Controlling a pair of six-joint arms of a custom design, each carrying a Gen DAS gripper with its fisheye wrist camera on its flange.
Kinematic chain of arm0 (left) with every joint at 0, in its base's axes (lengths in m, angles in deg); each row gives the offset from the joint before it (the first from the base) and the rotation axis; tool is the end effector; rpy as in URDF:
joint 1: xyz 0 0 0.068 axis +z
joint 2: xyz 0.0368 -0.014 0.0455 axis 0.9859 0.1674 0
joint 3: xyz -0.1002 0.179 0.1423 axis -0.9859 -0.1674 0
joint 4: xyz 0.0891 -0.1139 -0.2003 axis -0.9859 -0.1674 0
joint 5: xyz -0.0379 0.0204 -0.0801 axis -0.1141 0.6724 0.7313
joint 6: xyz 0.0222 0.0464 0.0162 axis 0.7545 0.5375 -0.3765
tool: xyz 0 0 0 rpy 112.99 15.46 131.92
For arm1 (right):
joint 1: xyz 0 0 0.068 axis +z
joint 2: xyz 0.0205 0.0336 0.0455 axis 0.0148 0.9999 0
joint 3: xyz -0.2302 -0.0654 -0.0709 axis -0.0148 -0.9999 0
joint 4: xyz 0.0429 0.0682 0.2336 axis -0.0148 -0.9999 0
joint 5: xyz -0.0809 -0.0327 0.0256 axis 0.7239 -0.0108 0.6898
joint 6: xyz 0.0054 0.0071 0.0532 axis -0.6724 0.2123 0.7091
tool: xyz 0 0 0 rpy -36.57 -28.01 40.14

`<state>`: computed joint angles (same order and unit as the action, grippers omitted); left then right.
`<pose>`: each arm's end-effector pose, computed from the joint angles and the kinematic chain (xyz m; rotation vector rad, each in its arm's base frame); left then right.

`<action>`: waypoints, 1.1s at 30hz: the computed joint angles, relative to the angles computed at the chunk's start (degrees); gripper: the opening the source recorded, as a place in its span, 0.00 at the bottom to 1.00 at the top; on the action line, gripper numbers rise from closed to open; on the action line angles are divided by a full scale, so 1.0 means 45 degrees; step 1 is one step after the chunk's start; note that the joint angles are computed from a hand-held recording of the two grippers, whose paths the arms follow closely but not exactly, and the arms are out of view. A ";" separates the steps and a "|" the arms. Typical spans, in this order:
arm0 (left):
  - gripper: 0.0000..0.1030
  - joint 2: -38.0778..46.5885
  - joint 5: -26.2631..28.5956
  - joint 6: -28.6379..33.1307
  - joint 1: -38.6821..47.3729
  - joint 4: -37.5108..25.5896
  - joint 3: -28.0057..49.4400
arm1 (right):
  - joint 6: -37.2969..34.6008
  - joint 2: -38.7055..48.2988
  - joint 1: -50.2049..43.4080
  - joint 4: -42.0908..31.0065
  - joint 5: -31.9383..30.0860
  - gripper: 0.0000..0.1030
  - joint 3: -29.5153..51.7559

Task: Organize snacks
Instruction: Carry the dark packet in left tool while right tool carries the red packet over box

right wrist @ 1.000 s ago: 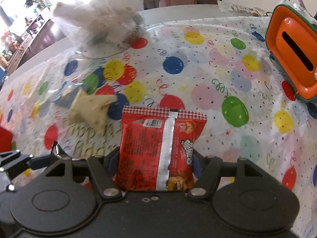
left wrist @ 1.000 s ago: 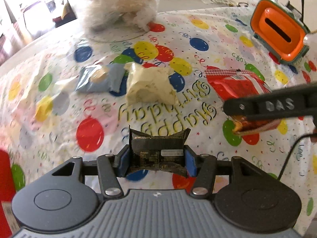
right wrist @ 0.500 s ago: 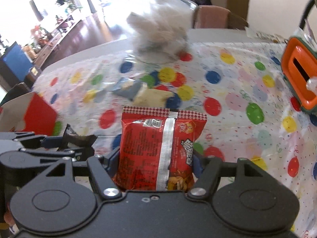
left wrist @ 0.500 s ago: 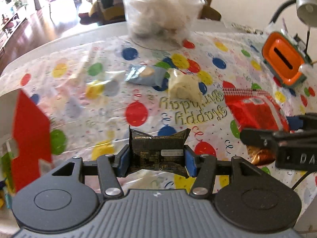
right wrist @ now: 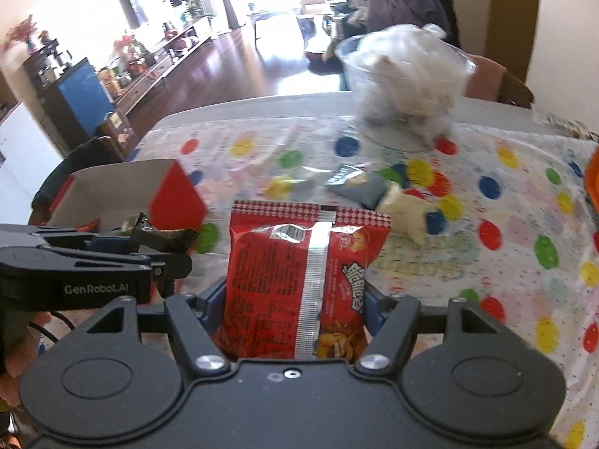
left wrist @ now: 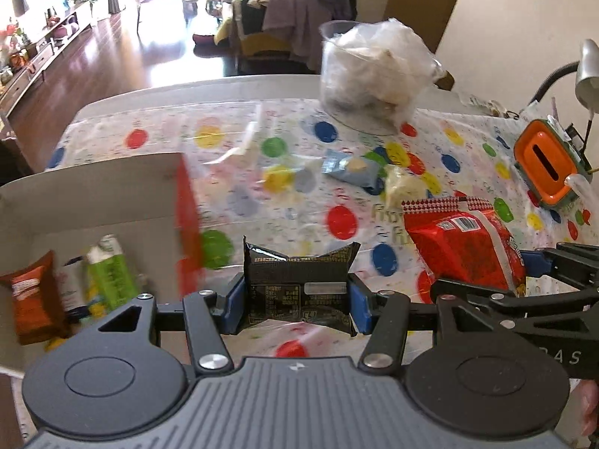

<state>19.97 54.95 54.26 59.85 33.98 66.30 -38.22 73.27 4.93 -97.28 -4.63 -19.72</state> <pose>0.1687 -0.0622 0.1754 0.1225 2.5693 -0.1988 0.1755 0.0226 0.1682 -0.2430 2.5315 0.3780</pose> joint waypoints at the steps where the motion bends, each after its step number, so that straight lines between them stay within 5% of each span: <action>1: 0.54 -0.0407 0.0207 0.0396 0.0475 -0.0273 -0.0083 | 0.0367 -0.0037 0.0500 0.0044 0.0174 0.66 0.0030; 13: 0.54 -0.2085 0.3972 0.6217 0.8444 -0.2350 0.0093 | 0.4300 0.1770 0.6667 0.1665 0.3105 0.66 0.1155; 22: 0.54 0.0702 0.5595 0.9664 1.3029 -0.1871 0.1264 | 0.5671 0.5008 0.9208 0.2752 0.4347 0.66 0.3084; 33: 0.54 0.4702 0.5302 1.1095 1.4616 0.0265 0.2646 | 0.6031 0.9262 1.0477 0.3049 0.5426 0.66 0.6238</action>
